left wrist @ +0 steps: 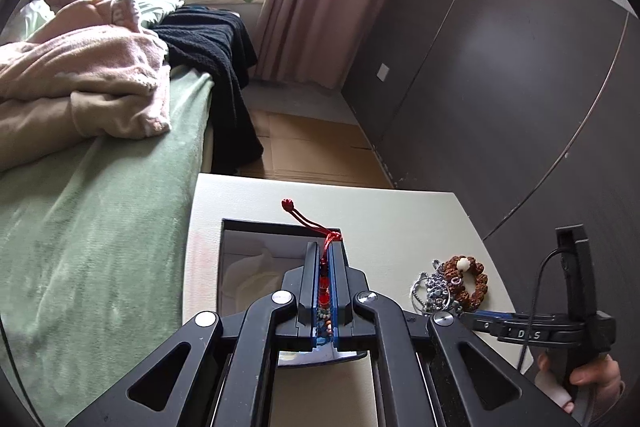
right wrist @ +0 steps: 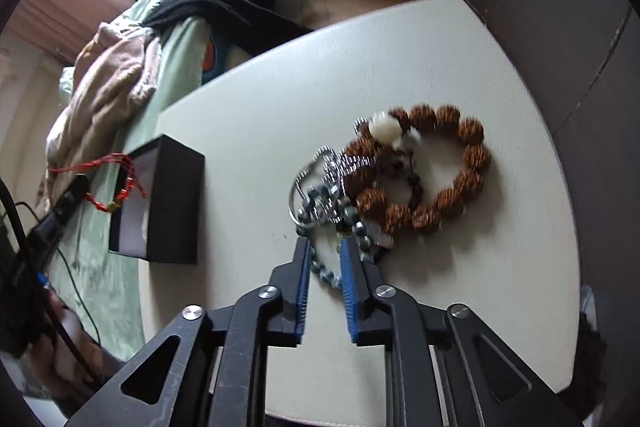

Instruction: Organize jewelry

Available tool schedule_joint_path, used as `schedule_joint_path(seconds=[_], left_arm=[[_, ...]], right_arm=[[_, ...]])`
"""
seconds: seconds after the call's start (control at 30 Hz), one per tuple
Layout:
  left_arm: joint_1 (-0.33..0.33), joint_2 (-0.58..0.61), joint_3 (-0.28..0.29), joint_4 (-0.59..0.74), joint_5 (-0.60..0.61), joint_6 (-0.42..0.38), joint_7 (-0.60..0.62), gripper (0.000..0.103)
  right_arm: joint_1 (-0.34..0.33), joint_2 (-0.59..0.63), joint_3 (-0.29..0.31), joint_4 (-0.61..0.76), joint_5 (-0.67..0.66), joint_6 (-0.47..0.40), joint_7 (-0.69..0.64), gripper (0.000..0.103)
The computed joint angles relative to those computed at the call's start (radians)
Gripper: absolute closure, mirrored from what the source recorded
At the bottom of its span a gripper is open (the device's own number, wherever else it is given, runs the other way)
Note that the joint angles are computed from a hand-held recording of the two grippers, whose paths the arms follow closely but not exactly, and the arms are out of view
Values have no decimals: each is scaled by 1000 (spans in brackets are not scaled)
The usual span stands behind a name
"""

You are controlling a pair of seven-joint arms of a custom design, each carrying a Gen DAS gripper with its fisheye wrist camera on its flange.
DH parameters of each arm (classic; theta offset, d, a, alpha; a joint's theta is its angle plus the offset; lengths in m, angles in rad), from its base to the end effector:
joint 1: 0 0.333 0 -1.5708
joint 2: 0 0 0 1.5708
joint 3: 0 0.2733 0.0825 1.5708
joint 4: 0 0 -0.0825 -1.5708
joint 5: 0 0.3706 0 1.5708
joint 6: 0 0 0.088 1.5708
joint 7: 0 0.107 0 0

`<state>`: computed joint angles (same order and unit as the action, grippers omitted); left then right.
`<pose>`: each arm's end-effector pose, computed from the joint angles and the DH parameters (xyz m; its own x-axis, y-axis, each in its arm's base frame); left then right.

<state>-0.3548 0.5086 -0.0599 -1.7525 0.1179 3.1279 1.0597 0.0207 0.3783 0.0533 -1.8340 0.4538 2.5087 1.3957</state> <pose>0.6221 -0.2786 0.3573 -0.1337 -0.9386 0.3181 -0.7078 -0.1342 -0.6935 0.6375 0.0417 0.3238 -0.0338 -0.9451 -0.3250 -0.9508 0.1307 -0.2810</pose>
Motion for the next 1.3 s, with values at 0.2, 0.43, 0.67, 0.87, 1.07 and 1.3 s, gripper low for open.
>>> schedule_joint_path(seconds=[0.2, 0.43, 0.67, 0.87, 1.07, 1.3], left_arm=[[-2, -40, 12, -49, 0, 11, -14, 99], [39, -103, -17, -147, -24, 82, -16, 99], [249, -61, -245, -134, -92, 89, 104, 99], [394, -43, -406, -123, -196, 74, 179, 68], [310, -84, -297, -168, -190, 184, 145, 18], [363, -80, -311, -175, -172, 202, 68, 18]], right_arm=[[27, 11, -23, -5, -88, 25, 80, 68], [25, 4, -14, -47, -106, 95, 122, 93], [-74, -122, 127, -159, 342, 211, -271, 93], [-39, -143, 136, -140, 598, 231, -481, 93], [24, -121, 117, -85, 728, 203, -603, 93], [77, -71, 112, 0, 789, 173, -661, 93]])
